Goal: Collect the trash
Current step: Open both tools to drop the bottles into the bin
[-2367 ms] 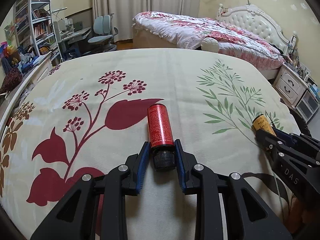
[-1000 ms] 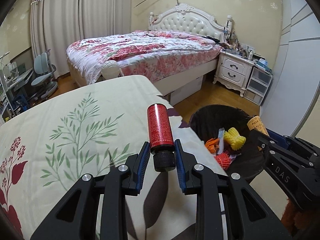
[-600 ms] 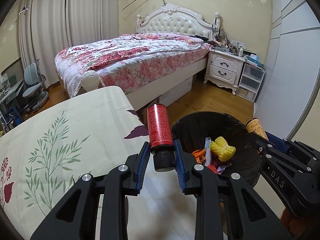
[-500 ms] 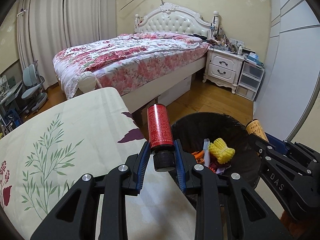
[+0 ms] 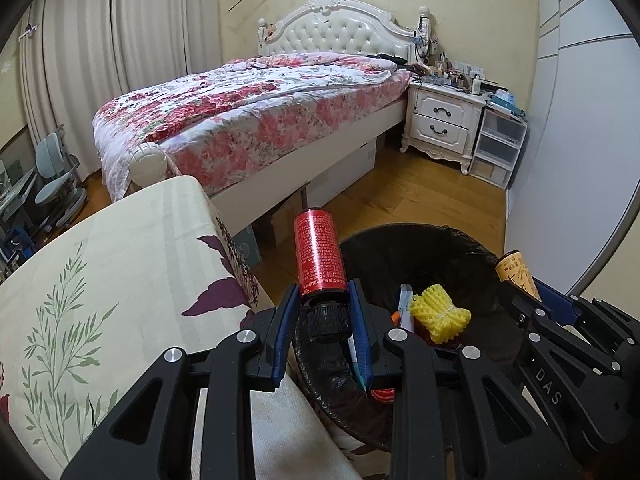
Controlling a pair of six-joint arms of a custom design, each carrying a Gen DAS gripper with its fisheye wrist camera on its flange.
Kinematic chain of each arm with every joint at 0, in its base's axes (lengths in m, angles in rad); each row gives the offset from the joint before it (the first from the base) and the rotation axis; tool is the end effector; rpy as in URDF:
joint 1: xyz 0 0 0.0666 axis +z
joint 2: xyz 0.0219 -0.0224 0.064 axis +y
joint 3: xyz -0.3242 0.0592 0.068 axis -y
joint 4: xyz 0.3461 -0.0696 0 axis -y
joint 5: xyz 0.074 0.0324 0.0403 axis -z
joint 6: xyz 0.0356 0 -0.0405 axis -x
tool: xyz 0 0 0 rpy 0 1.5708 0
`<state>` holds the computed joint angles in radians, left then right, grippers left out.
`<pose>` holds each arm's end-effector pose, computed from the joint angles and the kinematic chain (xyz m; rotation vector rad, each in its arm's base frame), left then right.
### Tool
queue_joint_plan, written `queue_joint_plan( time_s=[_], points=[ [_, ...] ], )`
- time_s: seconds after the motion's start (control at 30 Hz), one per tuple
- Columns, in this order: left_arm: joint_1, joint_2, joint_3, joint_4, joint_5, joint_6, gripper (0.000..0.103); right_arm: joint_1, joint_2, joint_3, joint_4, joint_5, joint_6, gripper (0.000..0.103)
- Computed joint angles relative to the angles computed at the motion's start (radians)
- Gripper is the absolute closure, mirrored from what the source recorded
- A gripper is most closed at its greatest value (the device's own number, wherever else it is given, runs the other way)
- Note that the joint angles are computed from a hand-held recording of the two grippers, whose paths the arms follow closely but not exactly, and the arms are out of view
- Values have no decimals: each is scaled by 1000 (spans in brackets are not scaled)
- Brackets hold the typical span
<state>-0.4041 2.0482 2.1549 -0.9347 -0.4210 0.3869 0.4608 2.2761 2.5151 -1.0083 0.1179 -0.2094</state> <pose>0.6007 -0.2415 0.3456 -0.1718 2.3041 0.1085 0.6277 0.3065 0.3391 -0.2354 2.3298 0.1957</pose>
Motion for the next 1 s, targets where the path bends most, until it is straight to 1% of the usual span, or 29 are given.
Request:
queue_joint_plan(
  time_s=[0.17,0.33,0.37,0.4,0.47,0.53,0.57,0.6,0.63,0.7,0.73,0.8,0.83,0.9,0.97,1.0],
  points=[
    [3,35,48,-26,9,-4,75,2,55,86,-45,9,-2,79],
    [5,58,77,-48,14,0,73,4,62,93,-39,26,3,78],
    [5,61,83,-52,14,-3,68,5,70,107,-47,31,5,78],
    [4,62,84,-50,7,-6,58,5,70,107,-48,36,4,78],
    [2,59,81,-40,-9,-9,46,3,70,108,-46,40,2,76],
    [0,58,82,-41,-23,-16,42,4,58,88,-31,55,-2,69],
    [-1,58,82,-42,-27,-16,35,4,56,85,-28,59,-2,66],
    [-1,52,75,-37,-37,-14,30,4,47,71,-19,65,0,63],
    [-1,49,71,-33,-43,-11,29,4,41,61,-13,72,2,62],
    [2,38,58,-27,-45,-4,26,6,18,25,12,93,5,51],
    [3,35,54,-26,-48,0,25,6,8,9,23,101,8,49],
    [3,29,48,-28,-72,11,20,8,-14,-23,46,117,11,41],
    [2,27,47,-33,-89,16,19,8,-22,-34,53,125,11,39],
    [3,17,35,-31,-95,18,18,10,-37,-54,69,140,12,27],
    [5,4,16,-22,-98,25,17,11,-54,-78,83,156,14,20],
    [4,-4,5,-17,-104,30,16,12,-62,-90,89,166,16,19]
  ],
)
